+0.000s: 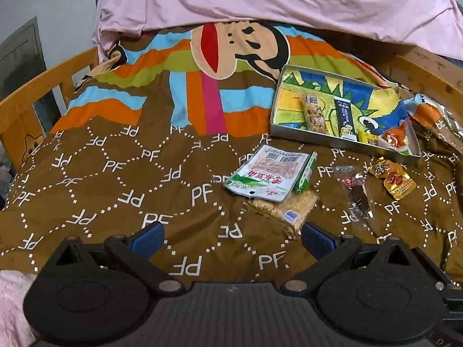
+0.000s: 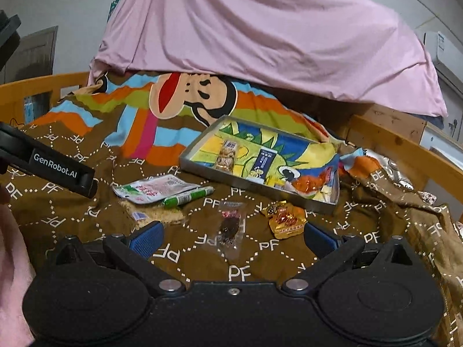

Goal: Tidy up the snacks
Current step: 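Withdraw both open tools from the tray, then move the right tool to the brown jerky packet while the left tool approaches the green-and-white tube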

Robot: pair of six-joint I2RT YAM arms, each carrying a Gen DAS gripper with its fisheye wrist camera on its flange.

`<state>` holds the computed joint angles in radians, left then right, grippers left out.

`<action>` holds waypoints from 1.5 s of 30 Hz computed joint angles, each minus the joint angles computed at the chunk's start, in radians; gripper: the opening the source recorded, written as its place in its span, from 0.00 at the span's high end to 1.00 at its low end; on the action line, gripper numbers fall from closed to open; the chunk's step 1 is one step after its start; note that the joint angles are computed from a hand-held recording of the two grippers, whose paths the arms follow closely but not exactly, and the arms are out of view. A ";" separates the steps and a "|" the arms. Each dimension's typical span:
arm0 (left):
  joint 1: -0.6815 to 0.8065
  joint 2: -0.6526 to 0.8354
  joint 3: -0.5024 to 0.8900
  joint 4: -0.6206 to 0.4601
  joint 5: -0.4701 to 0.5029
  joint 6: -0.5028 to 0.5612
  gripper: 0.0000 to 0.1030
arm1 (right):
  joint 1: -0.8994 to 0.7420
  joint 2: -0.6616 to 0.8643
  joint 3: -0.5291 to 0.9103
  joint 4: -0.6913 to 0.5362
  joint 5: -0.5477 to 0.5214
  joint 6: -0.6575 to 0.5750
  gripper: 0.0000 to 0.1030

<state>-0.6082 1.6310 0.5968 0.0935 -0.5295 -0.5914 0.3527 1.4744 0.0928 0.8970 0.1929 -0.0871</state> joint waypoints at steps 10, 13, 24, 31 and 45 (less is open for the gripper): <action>0.054 0.044 0.082 -0.103 0.091 0.008 0.00 | -0.018 0.040 0.051 -0.074 -0.023 0.012 0.01; 0.091 0.063 0.121 -0.134 0.151 0.028 0.00 | -0.022 0.064 0.070 -0.089 -0.034 0.013 0.01; 0.169 0.167 0.283 -0.200 0.216 0.222 0.00 | -0.069 0.184 0.196 -0.152 -0.097 0.014 0.01; 0.209 0.268 0.395 -0.172 0.246 0.382 0.00 | -0.089 0.276 0.305 -0.195 -0.114 0.001 0.01; 0.291 0.484 0.610 -0.219 0.310 0.506 0.00 | -0.113 0.540 0.536 -0.180 -0.099 -0.078 0.01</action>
